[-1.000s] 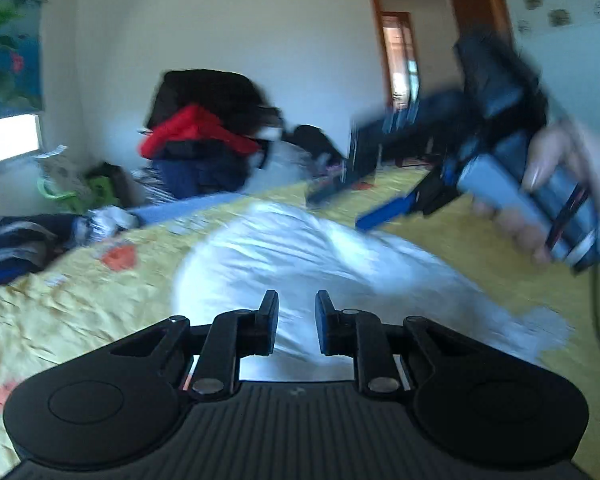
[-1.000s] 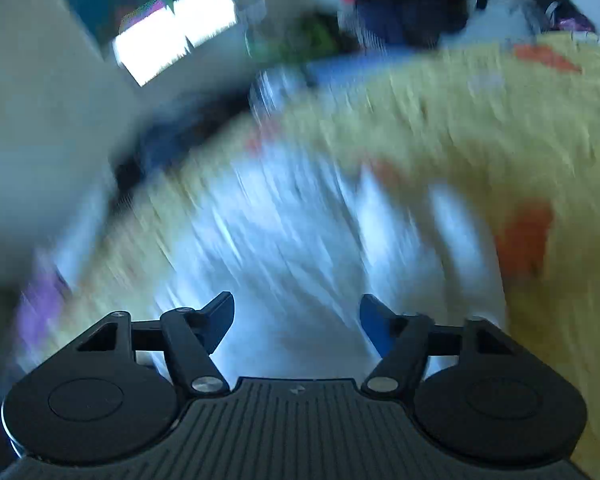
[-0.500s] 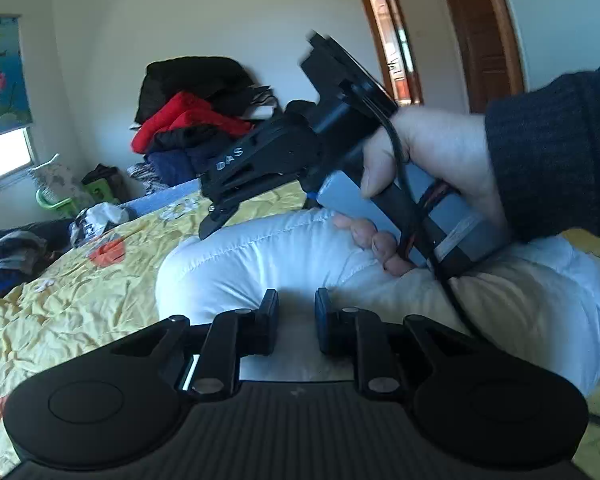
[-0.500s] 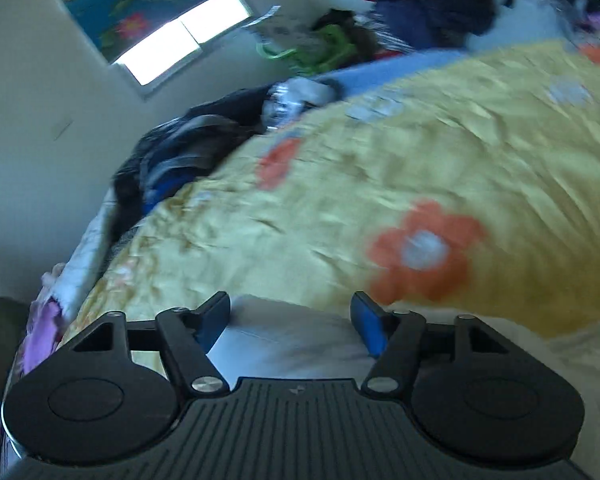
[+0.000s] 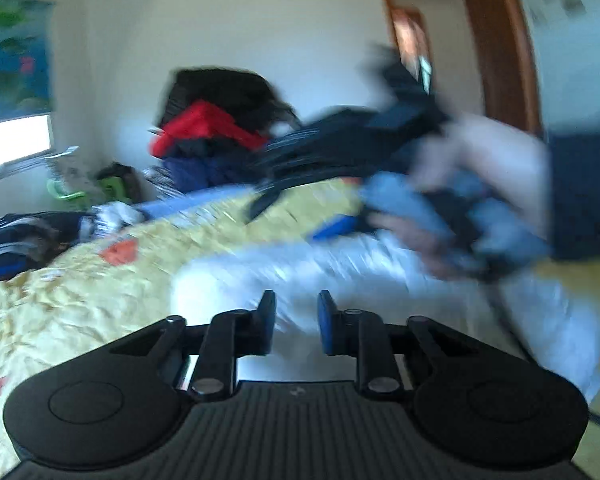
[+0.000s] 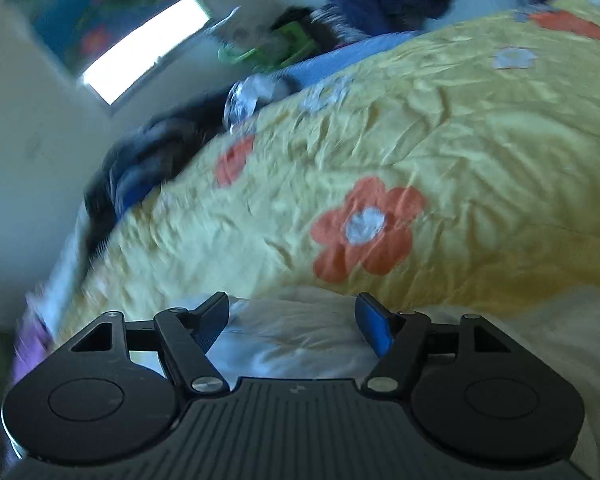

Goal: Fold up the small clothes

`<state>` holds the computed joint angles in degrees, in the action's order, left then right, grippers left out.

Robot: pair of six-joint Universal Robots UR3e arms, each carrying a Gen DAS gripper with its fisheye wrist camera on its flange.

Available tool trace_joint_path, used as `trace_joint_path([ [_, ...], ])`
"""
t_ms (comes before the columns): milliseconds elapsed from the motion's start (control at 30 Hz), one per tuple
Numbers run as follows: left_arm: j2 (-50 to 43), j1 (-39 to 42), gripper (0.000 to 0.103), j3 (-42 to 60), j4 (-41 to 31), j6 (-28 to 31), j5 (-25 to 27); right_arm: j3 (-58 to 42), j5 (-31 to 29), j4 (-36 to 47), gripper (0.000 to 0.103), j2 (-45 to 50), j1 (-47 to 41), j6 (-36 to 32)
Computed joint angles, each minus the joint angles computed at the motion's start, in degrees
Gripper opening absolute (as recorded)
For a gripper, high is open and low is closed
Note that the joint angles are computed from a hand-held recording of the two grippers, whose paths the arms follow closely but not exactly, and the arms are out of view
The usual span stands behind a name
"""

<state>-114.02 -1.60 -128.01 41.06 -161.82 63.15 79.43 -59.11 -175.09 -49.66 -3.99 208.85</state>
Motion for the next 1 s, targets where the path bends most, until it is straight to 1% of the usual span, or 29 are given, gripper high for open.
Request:
trace_joint_path([
  [33, 2.7, 2.9, 0.06, -2.2, 0.9, -2.5, -2.7, 5.7, 3.6, -4.1, 0.085, -3.6, -1.9, 0.6],
  [67, 5.1, 6.2, 0.099, -3.7, 1.4, -5.3, -5.4, 11.7, 6.7, -6.1, 0.09, -8.3, -3.9, 0.3],
  [100, 7.0, 9.1, 0.103, -4.3, 1.0, -8.8, -6.8, 16.7, 7.9, -6.6, 0.1, -12.4, -5.2, -1.4],
  [133, 9.5, 12.1, 0.103, -4.0, -3.4, -11.6, -8.8, 22.3, 8.1, -5.8, 0.102, -17.6, -6.8, -4.0],
  [167, 11.5, 14.8, 0.103, -1.7, -12.6, -12.5, -11.9, 28.3, 8.1, -4.0, 0.102, -23.3, -8.9, -6.7],
  [200, 13.0, 16.9, 0.103, 1.4, -23.7, -12.8, -14.4, 33.6, 9.1, -4.4, 0.1, -27.2, -11.3, -8.3],
  [233, 12.5, 18.2, 0.103, 4.1, -30.4, -14.0, -16.0, 38.9, 10.0, -4.9, 0.099, -31.2, -14.1, -9.2],
  [267, 11.5, 19.1, 0.103, 6.5, -35.6, -14.1, -17.6, 44.8, 11.6, -4.9, 0.099, -35.5, -17.9, -10.1],
  [300, 10.1, 19.4, 0.103, 9.7, -41.6, -13.0, -19.5, 48.2, 12.6, -3.8, 0.098, -38.4, -20.7, -10.8],
  [333, 8.6, 19.0, 0.1, 12.5, -46.4, -12.7, -19.9, 51.4, 13.6, -2.0, 0.097, -40.6, -23.2, -11.6],
  [367, 7.2, 18.2, 0.099, 15.2, -50.6, -12.7, -20.1, 53.5, 14.9, 1.7, 0.097, -42.6, -25.7, -13.2],
  [400, 5.2, 17.6, 0.098, 18.7, -55.6, -11.8, -21.4, 54.7, 16.1, 4.7, 0.096, -43.2, -27.5, -15.1],
  [433, 4.2, 17.2, 0.098, 20.2, -58.6, -11.6, -22.9, 55.6, 17.5, 7.2, 0.096, -42.9, -28.9, -17.0],
  [533, -0.9, 15.5, 0.098, 27.3, -67.7, -12.2, -24.6, 56.4, 18.3, 7.6, 0.094, -39.6, -29.2, -17.6],
  [600, -3.0, 14.5, 0.098, 29.5, -69.5, -14.7, -24.0, 55.4, 18.7, 5.0, 0.095, -35.4, -27.4, -17.0],
  [633, -4.6, 14.0, 0.094, 31.1, -70.2, -15.3, -24.4, 55.2, 18.9, 4.5, 0.095, -34.0, -26.8, -17.0],
  [667, -5.7, 13.6, 0.088, 32.7, -71.4, -15.5, -24.1, 55.2, 19.6, 1.4, 0.096, -31.6, -26.4, -16.4],
  [700, -6.4, 13.2, 0.088, 33.6, -71.8, -15.6, -23.4, 55.3, 21.0, -0.9, 0.098, -29.8, -26.3, -15.9],
  [767, -6.3, 12.5, 0.083, 32.3, -69.5, -16.2, -22.9, 54.2, 23.7, -3.1, 0.097, -26.5, -25.8, -14.4],
  [800, -6.2, 12.0, 0.082, 32.2, -68.9, -16.2, -22.6, 53.7, 25.0, -4.7, 0.094, -24.6, -25.6, -13.9],
  [833, -6.9, 11.6, 0.08, 32.9, -68.4, -16.3, -22.3, 52.9, 25.3, -4.2, 0.09, -23.7, -25.0, -14.4],
  [867, -6.8, 11.4, 0.08, 33.0, -68.5, -16.0, -22.2, 52.0, 23.8, -4.8, 0.076, -23.0, -23.6, -15.1],
  [900, -7.8, 11.0, 0.079, 34.2, -68.4, -15.9, -21.9, 50.6, 22.7, -3.6, 0.061, -22.6, -22.3, -16.1],
  [933, -7.8, 10.8, 0.076, 34.4, -68.5, -15.6, -21.8, 50.3, 22.7, -3.8, 0.056, -22.1, -21.7, -16.4],
  [967, -7.3, 11.4, 0.071, 34.3, -69.5, -14.5, -22.1, 50.3, 23.1, -4.9, 0.054, -21.4, -21.4, -16.4],
  [1000, -6.7, 11.8, 0.069, 34.0, -69.8, -14.1, -22.2, 50.4, 23.4, -6.1, 0.047, -21.0, -21.1, -15.6],
])
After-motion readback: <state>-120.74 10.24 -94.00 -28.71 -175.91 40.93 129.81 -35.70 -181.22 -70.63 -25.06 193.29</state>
